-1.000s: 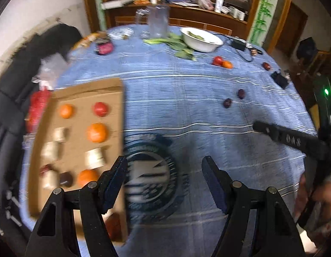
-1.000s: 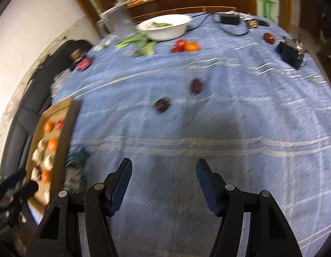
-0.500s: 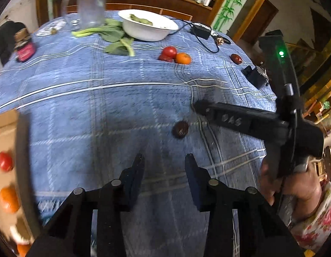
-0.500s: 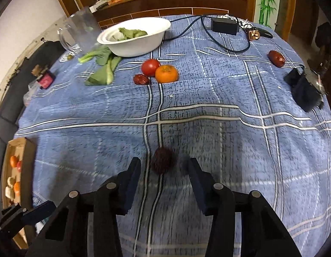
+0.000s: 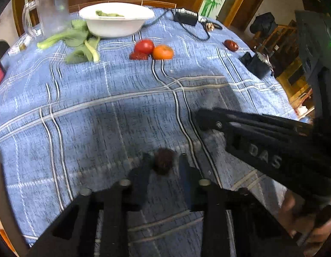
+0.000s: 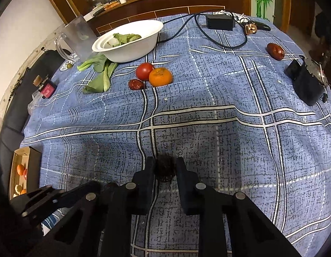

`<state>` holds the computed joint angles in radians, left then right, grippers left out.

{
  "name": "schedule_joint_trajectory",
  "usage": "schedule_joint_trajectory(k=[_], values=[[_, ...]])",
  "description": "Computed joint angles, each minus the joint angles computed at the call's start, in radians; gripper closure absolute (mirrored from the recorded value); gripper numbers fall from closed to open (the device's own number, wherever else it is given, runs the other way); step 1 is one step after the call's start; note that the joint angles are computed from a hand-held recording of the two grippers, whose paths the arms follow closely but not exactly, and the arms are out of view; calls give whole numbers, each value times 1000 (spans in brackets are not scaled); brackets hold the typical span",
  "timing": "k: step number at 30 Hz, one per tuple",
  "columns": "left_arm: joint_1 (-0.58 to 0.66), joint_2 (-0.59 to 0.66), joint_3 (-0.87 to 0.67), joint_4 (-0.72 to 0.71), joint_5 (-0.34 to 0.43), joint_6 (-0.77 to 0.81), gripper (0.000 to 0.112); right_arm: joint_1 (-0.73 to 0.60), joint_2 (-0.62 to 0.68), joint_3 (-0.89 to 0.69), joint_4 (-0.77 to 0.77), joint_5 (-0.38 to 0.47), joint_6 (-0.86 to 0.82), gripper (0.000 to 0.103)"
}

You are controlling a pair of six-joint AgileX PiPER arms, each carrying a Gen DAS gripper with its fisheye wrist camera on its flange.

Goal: Organize fruits
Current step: 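Carry both dark dates into the tray and open both grippers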

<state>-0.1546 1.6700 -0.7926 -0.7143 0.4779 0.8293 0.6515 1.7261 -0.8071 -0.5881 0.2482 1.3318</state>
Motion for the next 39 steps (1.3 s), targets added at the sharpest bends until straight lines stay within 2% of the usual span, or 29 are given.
schedule_joint_trajectory(k=[2, 5, 11, 18, 22, 27, 29, 32, 35, 39], values=[[6, 2, -5, -3, 9, 0, 93, -1, -13, 8, 18, -5, -16, 86], [23, -21, 13, 3, 11, -8, 93, 7, -47, 28, 6, -4, 6, 86], [98, -125, 66, -11, 67, -4, 94, 57, -154, 89, -23, 1, 82, 86], [299, -300, 147, -48, 232, 59, 94, 149, -284, 156, -40, 5, 205, 86], [473, -397, 162, -30, 349, 108, 93, 218, -300, 137, -66, 21, 286, 86], [771, -434, 125, -6, 502, 233, 93, 344, -231, 8, -106, 88, 342, 86], [880, -413, 96, 5, 537, 281, 93, 386, -187, -58, -98, 104, 333, 86], [1023, -361, 42, 24, 556, 347, 93, 439, -102, -181, -53, 129, 267, 86], [1139, -258, -47, 42, 567, 380, 93, 480, -3, -321, 17, 152, 168, 86], [1187, -118, -177, 66, 546, 355, 93, 509, 161, -562, 193, 201, -54, 85]])
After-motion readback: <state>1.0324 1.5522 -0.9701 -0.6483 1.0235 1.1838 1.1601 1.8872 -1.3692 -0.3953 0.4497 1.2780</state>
